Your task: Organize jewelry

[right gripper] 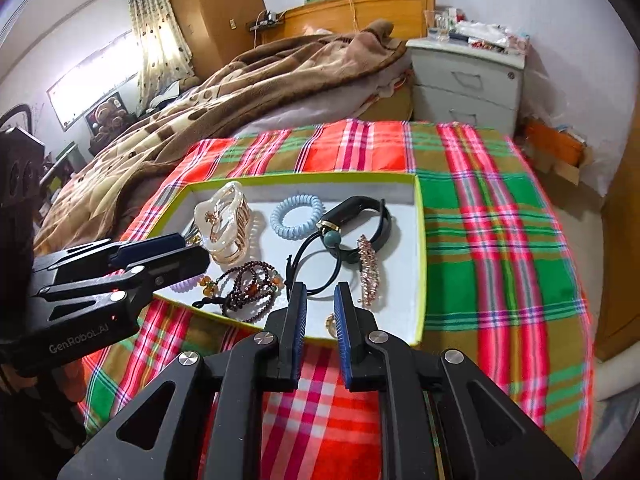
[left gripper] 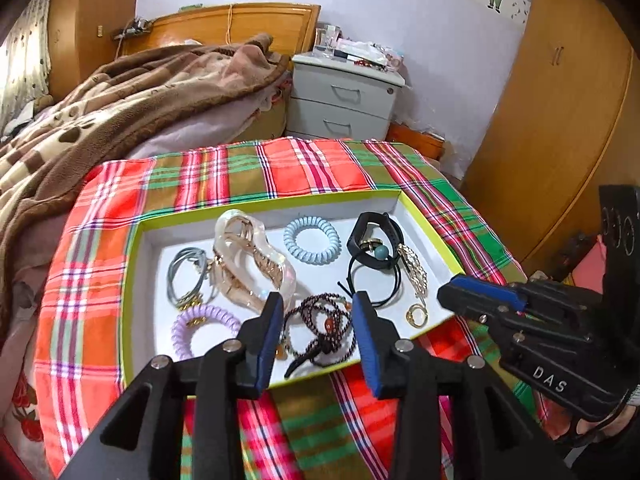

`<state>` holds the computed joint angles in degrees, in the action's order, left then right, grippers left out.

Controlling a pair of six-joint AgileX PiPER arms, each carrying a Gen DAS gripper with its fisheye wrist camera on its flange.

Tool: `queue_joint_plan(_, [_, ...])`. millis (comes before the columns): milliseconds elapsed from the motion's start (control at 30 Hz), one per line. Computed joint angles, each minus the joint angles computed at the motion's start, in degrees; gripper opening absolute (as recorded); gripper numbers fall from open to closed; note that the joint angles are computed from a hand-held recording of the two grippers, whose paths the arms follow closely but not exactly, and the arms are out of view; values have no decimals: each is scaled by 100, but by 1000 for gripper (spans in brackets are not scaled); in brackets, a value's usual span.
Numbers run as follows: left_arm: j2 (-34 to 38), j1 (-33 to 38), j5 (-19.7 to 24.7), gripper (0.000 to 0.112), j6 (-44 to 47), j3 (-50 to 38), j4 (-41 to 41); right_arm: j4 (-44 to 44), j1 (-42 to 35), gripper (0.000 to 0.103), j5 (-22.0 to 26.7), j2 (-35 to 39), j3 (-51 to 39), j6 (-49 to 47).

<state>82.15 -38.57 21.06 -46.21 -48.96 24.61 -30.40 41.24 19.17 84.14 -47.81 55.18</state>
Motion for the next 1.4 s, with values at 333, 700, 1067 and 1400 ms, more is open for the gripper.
queue_joint_plan(333, [-515, -1199, 1415, 43, -3012, 399, 2257, -1914, 1010, 45, 998, -622, 304, 2362])
queue_joint_plan(700, [-554, -2195, 2655, 43, -4448, 565, 3092, -2431, 1626, 45, 1608, -704, 416, 3315])
queue_joint_plan(1067, [-328, -2310, 2825, 43, -4350, 404, 2826, -2494, 1774, 45, 1764, -722, 446, 3551])
queue_joint_plan(1400, [-454, -2247, 2661, 43, -4493, 536, 2682, -2468, 1778, 45, 1768, -718, 441, 3572])
